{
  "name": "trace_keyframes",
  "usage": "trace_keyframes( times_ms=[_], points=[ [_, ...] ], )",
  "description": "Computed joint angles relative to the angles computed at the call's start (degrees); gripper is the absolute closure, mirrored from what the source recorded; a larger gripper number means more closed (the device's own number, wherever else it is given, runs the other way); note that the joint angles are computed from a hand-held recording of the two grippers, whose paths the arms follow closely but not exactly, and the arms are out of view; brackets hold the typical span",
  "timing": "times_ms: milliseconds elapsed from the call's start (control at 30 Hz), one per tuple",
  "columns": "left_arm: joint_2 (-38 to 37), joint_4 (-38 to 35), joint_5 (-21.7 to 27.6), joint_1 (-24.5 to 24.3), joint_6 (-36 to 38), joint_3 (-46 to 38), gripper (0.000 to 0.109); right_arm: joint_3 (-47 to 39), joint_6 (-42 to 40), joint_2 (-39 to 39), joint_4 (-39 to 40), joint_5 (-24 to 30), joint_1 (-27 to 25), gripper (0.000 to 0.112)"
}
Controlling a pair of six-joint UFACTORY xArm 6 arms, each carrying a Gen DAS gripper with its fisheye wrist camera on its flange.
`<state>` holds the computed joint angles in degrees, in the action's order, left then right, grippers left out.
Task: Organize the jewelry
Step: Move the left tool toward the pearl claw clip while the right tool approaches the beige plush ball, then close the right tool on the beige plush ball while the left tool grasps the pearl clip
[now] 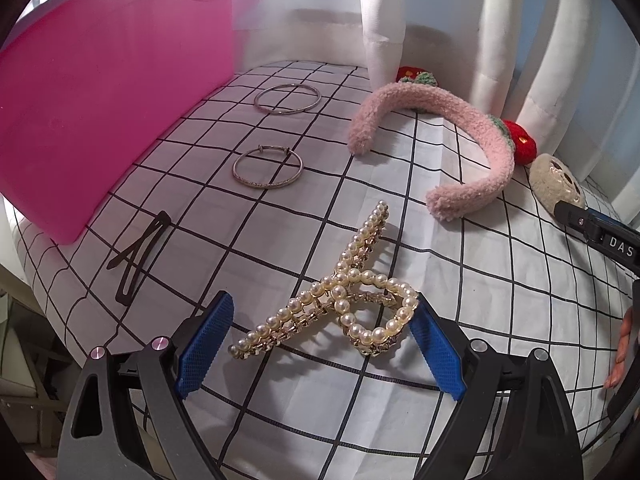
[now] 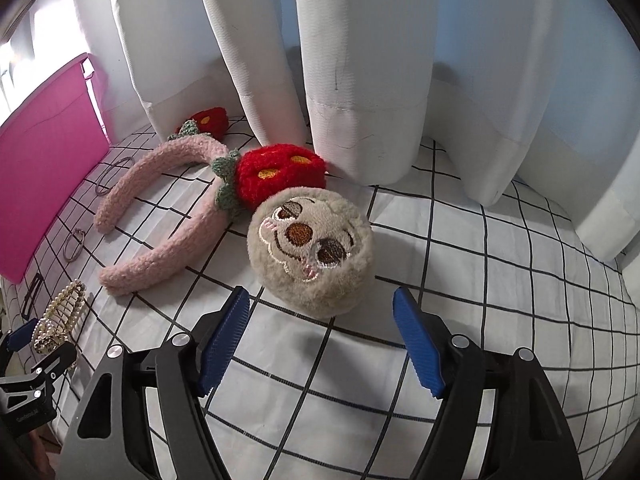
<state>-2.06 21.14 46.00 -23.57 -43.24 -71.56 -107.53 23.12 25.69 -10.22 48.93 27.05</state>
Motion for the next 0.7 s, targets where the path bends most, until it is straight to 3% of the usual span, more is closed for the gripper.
trace_keyframes(
  times_ms=[500, 700],
  points=[
    [1.4, -0.4, -1.0, 0.6, -0.4, -0.8, 0.022, -13.8, -1.4, 10.6, 0.9, 3.5, -0.2, 0.041],
    [3.8, -0.1, -0.8, 0.8, -0.7, -3.5, 0.021, -14.9, 0.1, 11.7, 0.5, 3.9, -0.4, 0.041]
  ],
)
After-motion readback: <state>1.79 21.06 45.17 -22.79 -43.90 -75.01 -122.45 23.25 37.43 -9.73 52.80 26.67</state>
